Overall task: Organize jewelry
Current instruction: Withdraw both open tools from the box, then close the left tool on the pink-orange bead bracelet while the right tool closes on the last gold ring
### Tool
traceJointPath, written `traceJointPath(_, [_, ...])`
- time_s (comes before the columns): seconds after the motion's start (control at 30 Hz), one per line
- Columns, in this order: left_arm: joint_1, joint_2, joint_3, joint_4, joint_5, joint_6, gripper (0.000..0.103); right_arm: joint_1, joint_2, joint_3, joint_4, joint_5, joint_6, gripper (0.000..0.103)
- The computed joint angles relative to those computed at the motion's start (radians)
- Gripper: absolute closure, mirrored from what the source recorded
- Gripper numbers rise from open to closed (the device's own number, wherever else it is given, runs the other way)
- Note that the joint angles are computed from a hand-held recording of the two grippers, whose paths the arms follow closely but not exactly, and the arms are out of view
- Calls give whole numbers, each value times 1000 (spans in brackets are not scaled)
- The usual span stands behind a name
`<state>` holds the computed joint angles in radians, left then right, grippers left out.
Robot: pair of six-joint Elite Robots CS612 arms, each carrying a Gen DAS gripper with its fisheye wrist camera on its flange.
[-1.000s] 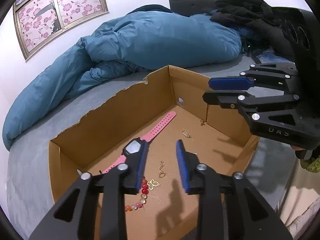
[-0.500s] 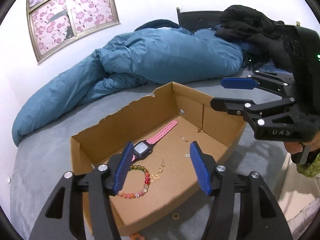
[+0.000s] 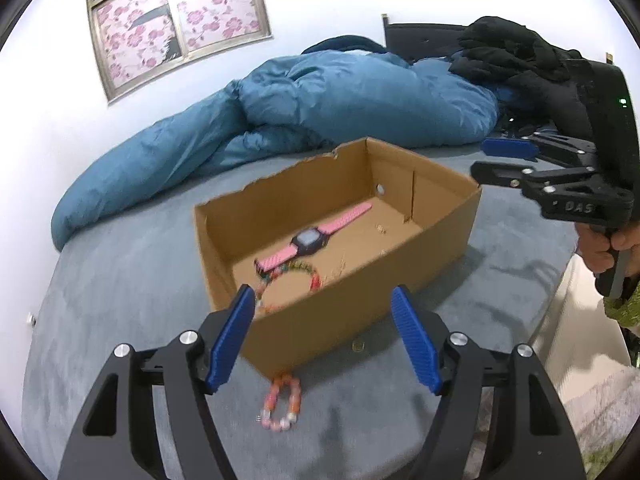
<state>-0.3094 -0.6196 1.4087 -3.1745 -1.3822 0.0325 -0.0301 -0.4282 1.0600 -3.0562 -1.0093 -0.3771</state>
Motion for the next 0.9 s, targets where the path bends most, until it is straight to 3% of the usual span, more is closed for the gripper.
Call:
traceJointPath(0.37, [2, -16, 68, 59, 8, -82, 34, 8, -52, 101, 83, 41, -108, 48])
traceJointPath(0.63, [-3, -3, 57, 155, 99, -109, 34, 26, -45, 94, 176, 40, -175, 48])
traceJointPath(0.9, [9, 3, 51, 195, 109, -129, 34, 44, -35, 80, 247, 41, -231, 48])
